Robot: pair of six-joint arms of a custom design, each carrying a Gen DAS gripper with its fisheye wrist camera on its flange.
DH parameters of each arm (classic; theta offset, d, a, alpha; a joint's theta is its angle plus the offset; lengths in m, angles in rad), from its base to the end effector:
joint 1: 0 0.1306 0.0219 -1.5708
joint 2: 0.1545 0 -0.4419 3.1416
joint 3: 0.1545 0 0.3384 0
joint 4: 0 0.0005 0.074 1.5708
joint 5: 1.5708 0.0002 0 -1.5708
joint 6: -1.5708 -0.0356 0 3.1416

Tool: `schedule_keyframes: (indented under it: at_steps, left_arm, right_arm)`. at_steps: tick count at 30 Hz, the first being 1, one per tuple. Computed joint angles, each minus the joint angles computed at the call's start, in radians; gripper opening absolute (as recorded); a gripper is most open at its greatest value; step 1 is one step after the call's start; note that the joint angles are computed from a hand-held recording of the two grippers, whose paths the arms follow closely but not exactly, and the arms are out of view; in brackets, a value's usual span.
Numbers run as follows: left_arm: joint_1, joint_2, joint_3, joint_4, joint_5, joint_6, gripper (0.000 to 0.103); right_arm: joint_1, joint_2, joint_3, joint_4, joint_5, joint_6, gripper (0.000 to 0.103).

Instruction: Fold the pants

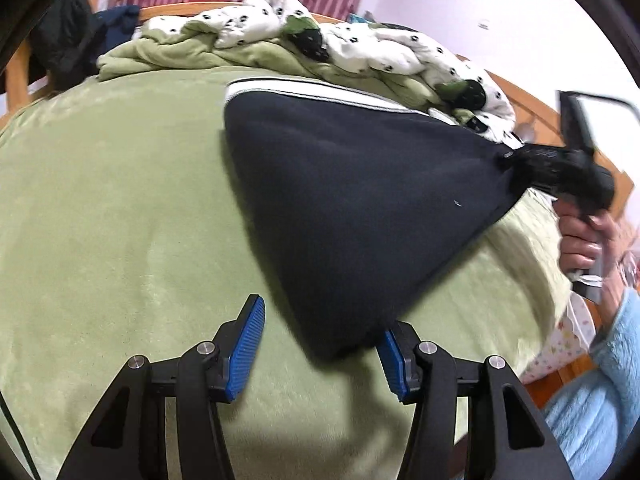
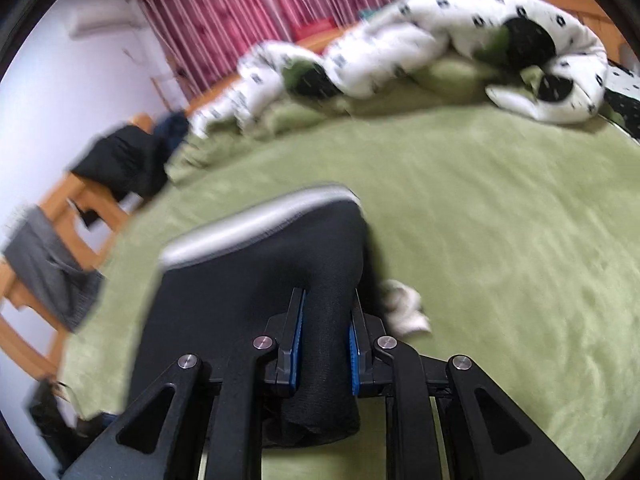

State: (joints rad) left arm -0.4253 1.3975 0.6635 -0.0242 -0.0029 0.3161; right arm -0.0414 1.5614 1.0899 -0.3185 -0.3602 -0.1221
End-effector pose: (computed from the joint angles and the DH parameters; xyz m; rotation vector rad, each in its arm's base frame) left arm 0.3135 -0.1424 0.2702 0.1272 2.3546 -0.3644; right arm 0.4628 -0.0071 0.3378 0.0163 2.3436 0.4640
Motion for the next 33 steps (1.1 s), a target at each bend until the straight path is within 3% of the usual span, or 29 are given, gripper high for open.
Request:
schedule_keyframes:
  at_steps: [4,7,10,12,13,15,16,18,19,23,27,31,33]
  left_arm:
    - [-0.031,-0.011,0.005,-0.025,-0.048,-0.143,0.051]
    - [-0.038,-0.008,0.025,-0.067,-0.018,-0.237,0.051]
    - [-0.073,0.005,0.034,-0.085,-0.073,-0.313,0.051]
    - [-0.097,0.027,0.033,-0.054,-0.175,-0.328,0.044]
    - [-0.100,0.033,0.029,-0.026,-0.197,-0.328,0.026]
    - [-0.107,0.032,0.016,0.056,-0.319,-0.302,0.023]
    - [-0.098,0.024,0.014,0.069,-0.334,-0.265,0.022]
    - [-0.053,0.012,0.020,0.039,-0.264,-0.152,0.022]
    - [-0.034,0.016,0.024,0.016,-0.217,-0.132,0.022]
    - [-0.015,-0.008,-0.018,-0.003,-0.136,-0.160,0.026]
    - [0.040,-0.087,-0.058,-0.043,-0.032,-0.148,0.035]
    - [0.105,-0.187,-0.099,-0.014,0.040,-0.101,0.045]
    - [0.122,-0.189,-0.073,-0.012,0.062,-0.077,0.045]
  right_arm:
    - [0.001,0.034,-0.005,-0.038,0.050,0.031,0.020]
    - [-0.006,0.028,-0.025,-0.017,0.046,0.028,0.022]
    - [0.008,0.026,-0.029,-0.009,0.078,0.021,0.024]
    - [0.015,0.025,-0.033,-0.003,0.095,0.014,0.025]
    - [0.017,0.023,-0.033,-0.004,0.102,0.014,0.025]
    - [0.024,0.018,-0.031,-0.011,0.119,0.022,0.026]
    - [0.028,0.017,-0.033,-0.012,0.124,0.026,0.026]
    - [0.031,0.016,-0.037,-0.016,0.118,0.038,0.026]
    - [0.036,0.012,-0.044,-0.013,0.128,0.042,0.026]
    - [0.055,0.001,-0.057,-0.014,0.179,0.070,0.030]
    - [0.039,-0.024,-0.050,-0.060,0.179,0.133,0.040]
    - [0.017,-0.078,-0.086,0.024,0.182,0.102,0.041]
    - [0.018,-0.090,-0.094,0.063,0.166,0.093,0.040]
